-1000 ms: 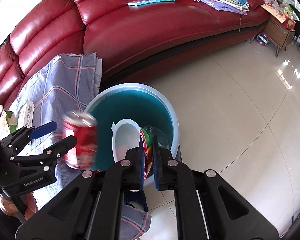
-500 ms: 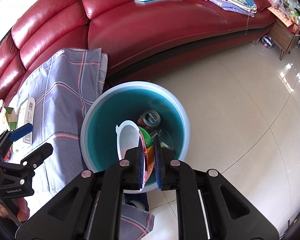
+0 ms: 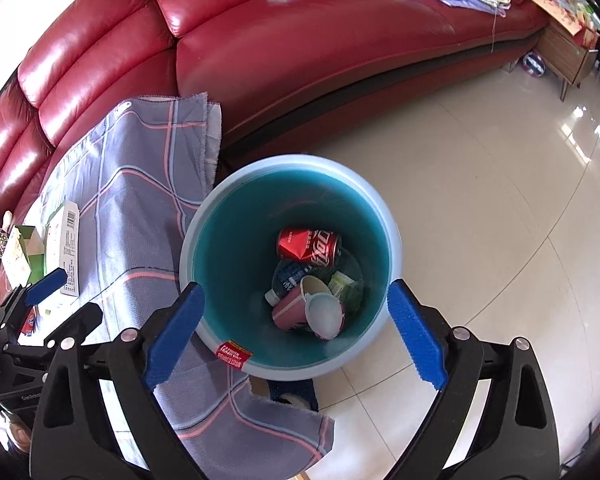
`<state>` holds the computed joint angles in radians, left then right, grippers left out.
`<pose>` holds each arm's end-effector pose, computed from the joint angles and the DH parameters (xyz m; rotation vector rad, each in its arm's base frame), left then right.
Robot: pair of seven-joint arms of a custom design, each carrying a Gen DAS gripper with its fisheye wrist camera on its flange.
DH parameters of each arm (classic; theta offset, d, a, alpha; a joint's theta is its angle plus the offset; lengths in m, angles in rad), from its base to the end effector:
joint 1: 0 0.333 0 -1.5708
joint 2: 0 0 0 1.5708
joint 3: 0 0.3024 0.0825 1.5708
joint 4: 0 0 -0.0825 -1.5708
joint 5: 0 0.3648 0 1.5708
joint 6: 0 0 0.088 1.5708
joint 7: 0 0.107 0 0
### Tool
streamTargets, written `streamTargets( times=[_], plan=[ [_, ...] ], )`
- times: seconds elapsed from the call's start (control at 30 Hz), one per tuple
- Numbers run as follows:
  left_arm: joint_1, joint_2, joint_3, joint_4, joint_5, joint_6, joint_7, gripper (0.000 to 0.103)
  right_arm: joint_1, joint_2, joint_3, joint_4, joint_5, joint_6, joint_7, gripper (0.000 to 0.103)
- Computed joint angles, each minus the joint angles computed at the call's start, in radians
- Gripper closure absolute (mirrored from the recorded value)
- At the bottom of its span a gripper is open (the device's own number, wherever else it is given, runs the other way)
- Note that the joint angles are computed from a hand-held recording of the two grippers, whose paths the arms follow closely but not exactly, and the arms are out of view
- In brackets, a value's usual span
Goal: Collect trash
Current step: 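Carry can and bowl over the teal bin and open both tools to drop them, then move the right tool to the green-white medicine box and grasp it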
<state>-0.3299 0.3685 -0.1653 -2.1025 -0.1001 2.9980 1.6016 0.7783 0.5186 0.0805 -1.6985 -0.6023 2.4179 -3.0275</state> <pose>0.5397 -0.2777 0.3048 -1.5729 2.3824 -0.7311 0.4450 0.5016 0.3151 -1.4928 2.3135 -0.3666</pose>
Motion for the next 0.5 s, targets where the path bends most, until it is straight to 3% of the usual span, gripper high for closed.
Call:
streamTargets(
  times=[0.23,0.5],
  plan=[
    [0.063,-0.063,-0.035,-0.081,-0.058,0.038,0.039,0.004,0.016,0.036,0.009,0.075,0.025,-0.049,-0.034,0.014],
    [0.169,-0.167,-0.093,-0.198,-0.199,0.079,0.137,0.004,0.063,0.135,0.006,0.277,0.051,-0.142,-0.120,0.011]
  ],
)
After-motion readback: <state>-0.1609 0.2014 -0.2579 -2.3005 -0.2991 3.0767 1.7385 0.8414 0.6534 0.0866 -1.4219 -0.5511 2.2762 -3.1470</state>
